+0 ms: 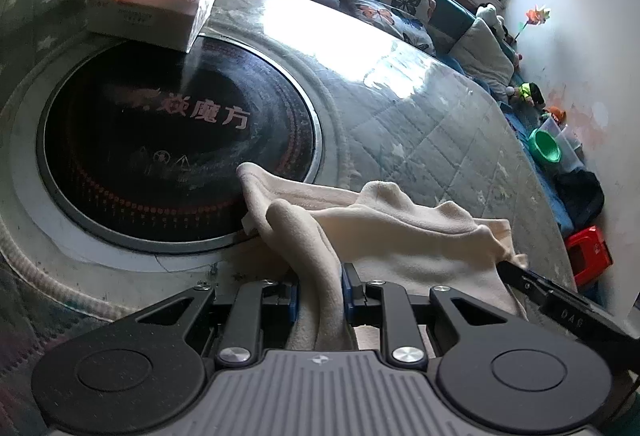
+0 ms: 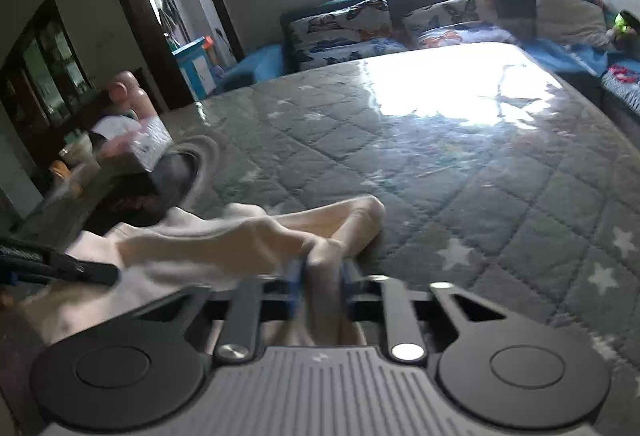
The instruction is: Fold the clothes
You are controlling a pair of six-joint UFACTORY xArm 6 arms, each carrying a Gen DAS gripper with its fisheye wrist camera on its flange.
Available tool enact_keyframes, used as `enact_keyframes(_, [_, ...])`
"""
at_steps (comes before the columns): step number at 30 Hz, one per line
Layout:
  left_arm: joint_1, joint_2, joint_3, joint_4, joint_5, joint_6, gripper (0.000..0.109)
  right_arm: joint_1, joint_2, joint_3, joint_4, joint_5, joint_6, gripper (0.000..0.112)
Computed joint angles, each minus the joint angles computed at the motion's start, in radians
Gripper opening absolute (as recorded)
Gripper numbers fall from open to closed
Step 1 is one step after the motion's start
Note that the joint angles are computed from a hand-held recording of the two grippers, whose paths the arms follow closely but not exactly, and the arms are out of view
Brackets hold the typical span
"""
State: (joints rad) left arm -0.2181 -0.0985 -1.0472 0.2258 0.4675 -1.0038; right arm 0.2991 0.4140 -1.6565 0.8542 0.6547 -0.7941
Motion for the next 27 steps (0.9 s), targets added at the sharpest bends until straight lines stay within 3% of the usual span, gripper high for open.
enact_keyframes(11, [-0.020,0.064,-0.109,-0.002,-0.002,0.101,0.018,-0.003,-0.121,0.080,0.080,-0.080,-0.134,0.011])
enact_keyframes(18, [-0.070,0.243,-0.352,-0.034,0.033,0.200,0.017,-0.032,-0.124,0.039,0.006,-0.168,-0.106,0.011])
enact_keyframes(27, [-0.131,0.526,-0.750,-0.078,0.131,0.312,0.017,-0.098,-0.043,-0.070,-0.209,-0.248,0.071,0.011])
